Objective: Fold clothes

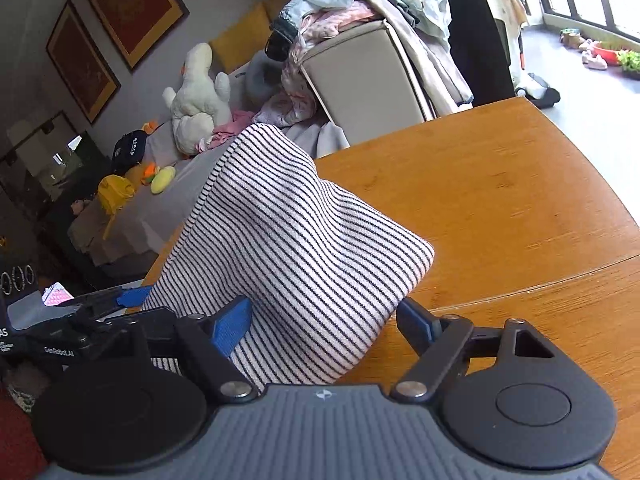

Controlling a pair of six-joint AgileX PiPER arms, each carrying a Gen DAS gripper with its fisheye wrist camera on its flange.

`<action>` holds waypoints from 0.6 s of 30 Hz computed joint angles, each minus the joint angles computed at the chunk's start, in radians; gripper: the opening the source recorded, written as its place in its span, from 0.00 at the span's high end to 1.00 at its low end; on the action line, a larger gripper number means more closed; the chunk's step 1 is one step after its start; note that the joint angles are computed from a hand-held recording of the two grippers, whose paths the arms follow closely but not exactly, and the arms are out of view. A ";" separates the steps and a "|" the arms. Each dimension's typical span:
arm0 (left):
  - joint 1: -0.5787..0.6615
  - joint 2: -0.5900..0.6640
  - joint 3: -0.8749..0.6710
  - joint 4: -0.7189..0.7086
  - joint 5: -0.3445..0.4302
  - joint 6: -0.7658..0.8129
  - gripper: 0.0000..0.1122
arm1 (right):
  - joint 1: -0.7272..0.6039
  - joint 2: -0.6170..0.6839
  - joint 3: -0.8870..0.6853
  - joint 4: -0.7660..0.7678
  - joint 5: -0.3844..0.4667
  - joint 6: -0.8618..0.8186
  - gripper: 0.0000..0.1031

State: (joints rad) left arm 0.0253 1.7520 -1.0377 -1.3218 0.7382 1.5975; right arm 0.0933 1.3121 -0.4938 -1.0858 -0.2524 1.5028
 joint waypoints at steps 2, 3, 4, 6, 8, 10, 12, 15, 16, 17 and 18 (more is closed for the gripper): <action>0.033 0.049 -0.027 0.001 0.078 -0.050 0.09 | -0.025 -0.028 0.019 -0.117 -0.030 0.126 0.21; 0.049 0.075 -0.042 0.001 0.116 -0.076 0.10 | -0.042 -0.035 0.028 -0.159 -0.055 0.175 0.20; 0.058 0.089 -0.046 -0.002 0.134 -0.084 0.10 | -0.066 -0.036 0.038 -0.182 -0.089 0.197 0.20; 0.062 0.102 -0.049 -0.001 0.155 -0.097 0.10 | -0.081 -0.023 0.042 -0.172 -0.117 0.178 0.20; 0.058 0.095 -0.035 -0.015 0.148 -0.087 0.10 | -0.081 0.002 0.026 -0.150 -0.124 0.139 0.20; 0.053 0.087 -0.024 -0.020 0.142 -0.087 0.10 | -0.073 0.037 -0.010 -0.149 -0.116 0.117 0.21; 0.046 0.074 -0.005 -0.021 0.139 -0.094 0.10 | -0.061 0.079 -0.060 -0.166 -0.094 0.103 0.21; 0.028 0.051 0.036 -0.027 0.146 -0.106 0.10 | -0.053 0.130 -0.137 -0.213 -0.057 0.091 0.21; 0.013 0.033 0.062 -0.038 0.138 -0.092 0.10 | -0.045 0.137 -0.155 -0.206 -0.031 0.064 0.21; -0.001 0.019 0.083 -0.048 0.130 -0.081 0.11 | -0.035 0.143 -0.171 -0.189 -0.004 0.023 0.21; -0.019 0.008 0.101 -0.061 0.122 -0.076 0.11 | -0.025 0.150 -0.187 -0.162 0.022 -0.026 0.21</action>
